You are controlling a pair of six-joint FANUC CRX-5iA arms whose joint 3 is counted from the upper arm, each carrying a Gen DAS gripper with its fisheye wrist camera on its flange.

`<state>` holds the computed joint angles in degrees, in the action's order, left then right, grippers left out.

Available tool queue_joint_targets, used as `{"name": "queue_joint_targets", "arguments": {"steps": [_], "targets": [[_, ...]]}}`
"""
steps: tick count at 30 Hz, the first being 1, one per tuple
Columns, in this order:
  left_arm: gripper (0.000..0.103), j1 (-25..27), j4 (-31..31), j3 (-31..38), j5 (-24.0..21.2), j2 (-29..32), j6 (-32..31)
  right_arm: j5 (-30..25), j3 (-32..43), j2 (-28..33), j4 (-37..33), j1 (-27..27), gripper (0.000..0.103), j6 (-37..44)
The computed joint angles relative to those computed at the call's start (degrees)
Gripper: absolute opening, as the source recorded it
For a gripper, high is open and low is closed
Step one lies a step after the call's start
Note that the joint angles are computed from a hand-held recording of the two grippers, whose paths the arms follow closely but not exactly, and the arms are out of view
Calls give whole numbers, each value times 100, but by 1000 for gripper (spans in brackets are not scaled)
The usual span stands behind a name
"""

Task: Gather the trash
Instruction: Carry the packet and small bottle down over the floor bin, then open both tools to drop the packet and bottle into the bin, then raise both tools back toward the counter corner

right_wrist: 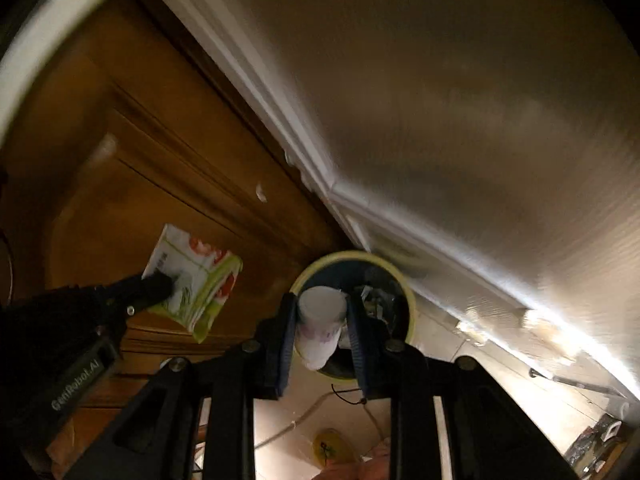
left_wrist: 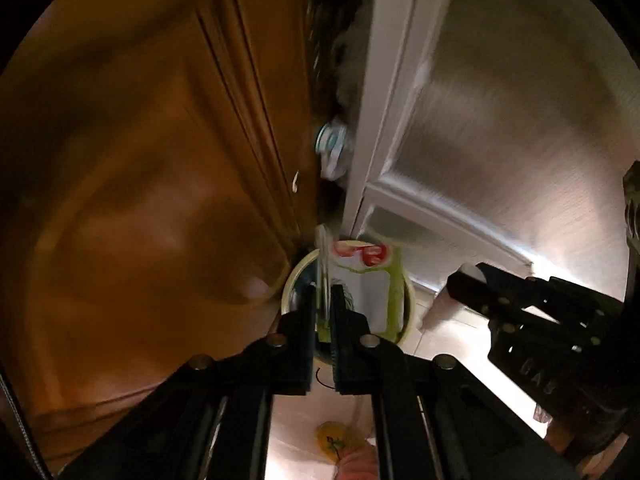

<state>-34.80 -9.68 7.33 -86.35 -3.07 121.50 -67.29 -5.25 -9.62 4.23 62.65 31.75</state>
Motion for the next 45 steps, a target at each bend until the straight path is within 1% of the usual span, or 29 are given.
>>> {"name": "queue_joint_targets", "arguments": {"steps": [1, 2, 3, 4, 6, 9, 13, 15, 16, 22, 26, 31, 35, 38, 43, 45], "targets": [[11, 19, -17, -54, 36, 48, 30, 67, -30, 36, -100, -56, 26, 54], [18, 35, -20, -109, 80, 88, 52, 127, -44, 115, -295, -161, 26, 160], [21, 46, -11, -152, 102, 112, 55, 150, -47, 163, -398, -216, 29, 218], [25, 54, -4, -184, 116, 137, 55, 163, -49, 203, -480, -258, 36, 275], [25, 90, -3, -267, 100, 155, 38, 160, -64, 258, -575, -318, 41, 406], [26, 136, 33, -362, 51, 115, 47, 89, -28, 268, -542, -288, 41, 409], [28, 82, -35, -232, -164, 47, 64, -69, 77, 212, -465, -261, 41, 375], [32, 40, -90, -83, -293, 56, 80, -203, 148, 191, -369, -183, 41, 375], [36, 21, -107, -12, -363, 40, 87, -267, 189, 180, -346, -155, 41, 383], [52, -181, -306, 348, -572, -27, 98, -605, 450, 142, -80, 54, 41, 192], [54, -235, -282, 659, -845, 16, 4, -801, 596, 116, 0, 123, 41, -6], [54, -141, 65, 990, -1097, 29, 85, -1211, 937, 75, 114, 272, 41, -251], [54, -203, 189, 1505, -1437, 80, 179, -1598, 1353, 67, 231, 432, 41, -405], [54, -285, 174, 2029, -1717, 140, 200, -1903, 1700, 102, 383, 572, 41, -487], [54, -402, 79, 3188, -2224, 345, 111, -2611, 2628, 294, 733, 844, 41, -581], [54, -463, -57, 3795, -2510, 515, -9, -2849, 3000, 404, 920, 964, 41, -576]]}}
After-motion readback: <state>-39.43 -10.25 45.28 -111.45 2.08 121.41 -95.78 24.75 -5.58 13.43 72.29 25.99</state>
